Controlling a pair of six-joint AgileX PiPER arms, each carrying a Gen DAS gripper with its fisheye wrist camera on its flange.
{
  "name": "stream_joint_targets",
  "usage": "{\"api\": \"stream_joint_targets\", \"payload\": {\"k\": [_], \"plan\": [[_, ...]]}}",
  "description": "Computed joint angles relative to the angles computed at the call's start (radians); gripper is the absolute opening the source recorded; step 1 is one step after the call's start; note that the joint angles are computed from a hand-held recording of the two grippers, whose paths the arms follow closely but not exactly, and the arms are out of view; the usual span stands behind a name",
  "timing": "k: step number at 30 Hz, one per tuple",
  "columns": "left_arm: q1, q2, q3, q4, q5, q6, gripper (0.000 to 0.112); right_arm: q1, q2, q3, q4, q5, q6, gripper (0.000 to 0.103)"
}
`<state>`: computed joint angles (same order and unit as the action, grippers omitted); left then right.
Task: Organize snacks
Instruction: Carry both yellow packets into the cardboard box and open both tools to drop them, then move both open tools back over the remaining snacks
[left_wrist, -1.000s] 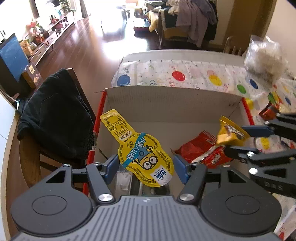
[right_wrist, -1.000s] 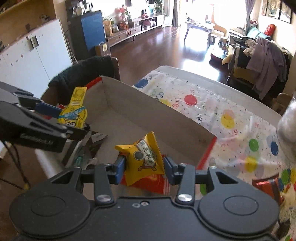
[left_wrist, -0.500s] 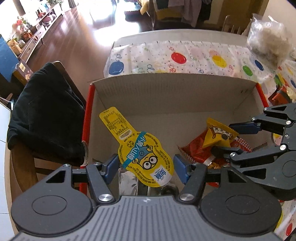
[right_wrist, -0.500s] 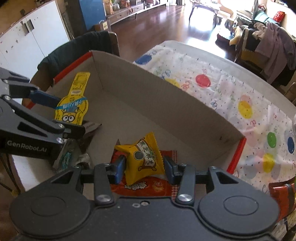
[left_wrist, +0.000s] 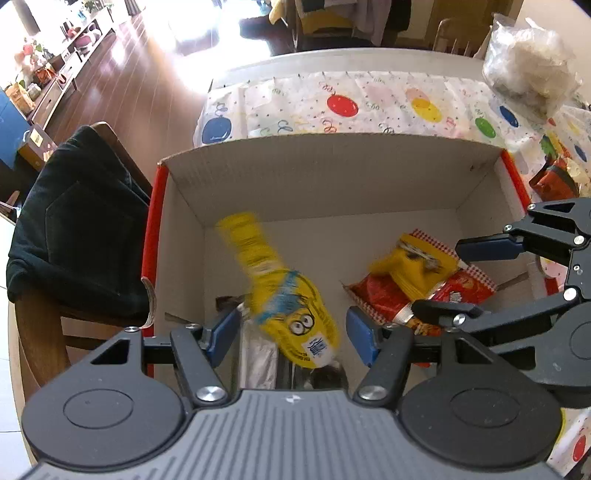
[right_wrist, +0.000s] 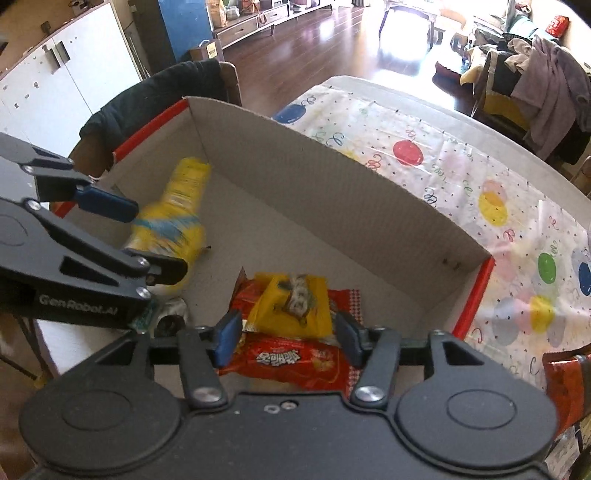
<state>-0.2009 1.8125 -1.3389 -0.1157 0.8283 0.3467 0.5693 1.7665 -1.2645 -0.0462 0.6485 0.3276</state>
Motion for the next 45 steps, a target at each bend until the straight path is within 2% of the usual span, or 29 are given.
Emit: {"api": "stream_joint_targets", "payload": {"k": [2, 13, 23, 26, 31, 39, 45], "plan": [[0.002, -0.008, 0.003, -0.013, 0.002, 0.005, 0.065, 0.004, -0.022, 0.018, -0.008, -0.009, 0.007, 0.063], [0.015, -0.112, 0.066, -0.093, -0.016, 0.034, 0.066, 0.018, -0.155, 0.099, -0.052, -0.028, 0.063, 0.069], [0.006, -0.245, 0.154, -0.142, -0.083, 0.036, 0.067, 0.031, -0.336, 0.209, -0.122, -0.04, 0.156, 0.079], [-0.001, -0.286, 0.183, -0.171, -0.103, 0.048, 0.074, 0.035, -0.388, 0.238, -0.129, -0.042, 0.167, 0.082], [-0.019, -0.342, 0.221, -0.22, -0.129, 0.053, 0.075, 0.029, -0.485, 0.295, -0.118, -0.043, 0.169, 0.085], [-0.102, -0.439, 0.308, -0.248, -0.209, 0.002, 0.079, 0.009, -0.683, 0.418, -0.118, -0.059, 0.164, 0.093], [-0.239, -0.496, 0.355, -0.143, -0.296, -0.164, 0.083, -0.047, -0.864, 0.526, -0.083, -0.066, 0.111, 0.101]]}}
